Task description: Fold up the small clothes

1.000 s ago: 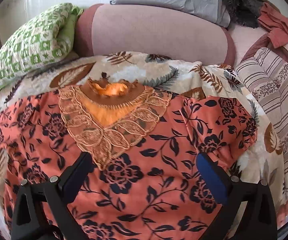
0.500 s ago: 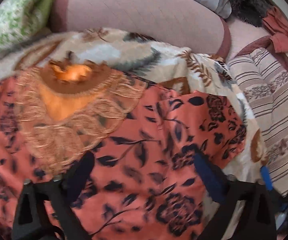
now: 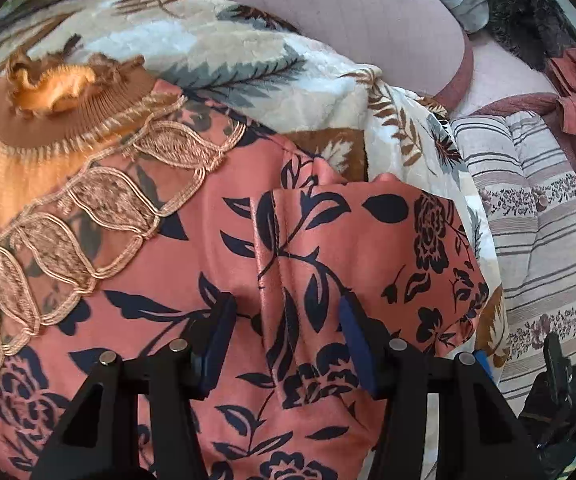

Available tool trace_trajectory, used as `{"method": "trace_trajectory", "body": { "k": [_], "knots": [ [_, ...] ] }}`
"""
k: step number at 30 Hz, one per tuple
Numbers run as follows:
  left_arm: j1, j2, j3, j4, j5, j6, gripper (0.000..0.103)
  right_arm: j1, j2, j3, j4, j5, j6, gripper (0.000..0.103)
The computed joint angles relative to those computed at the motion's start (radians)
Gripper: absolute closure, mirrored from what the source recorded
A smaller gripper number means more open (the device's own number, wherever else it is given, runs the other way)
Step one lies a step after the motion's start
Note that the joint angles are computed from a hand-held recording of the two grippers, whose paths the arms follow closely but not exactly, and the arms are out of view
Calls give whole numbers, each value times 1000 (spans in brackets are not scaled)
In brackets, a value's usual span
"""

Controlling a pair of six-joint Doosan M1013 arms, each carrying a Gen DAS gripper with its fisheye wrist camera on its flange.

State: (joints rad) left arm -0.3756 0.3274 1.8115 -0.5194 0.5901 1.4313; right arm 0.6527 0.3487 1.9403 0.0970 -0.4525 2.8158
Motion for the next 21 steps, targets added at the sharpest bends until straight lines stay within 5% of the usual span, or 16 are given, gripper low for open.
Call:
{"method": "trace_trajectory", "body": {
  "k": [2,5,14,21],
  "knots": [
    [10,-3,19,-110,-32,74,87,1,3,-11,6,30,-10,32],
    [11,-10,30,-133,-56,89,98,7,-1,-23,70,78,-111,32],
    [23,-100,71,-223,-161,250,100,13,-1,-23,139,88,-184,32],
    [73,-196,92,-135,-179,219,100,0,11,-14,-48,14,25,31]
  ]
}}
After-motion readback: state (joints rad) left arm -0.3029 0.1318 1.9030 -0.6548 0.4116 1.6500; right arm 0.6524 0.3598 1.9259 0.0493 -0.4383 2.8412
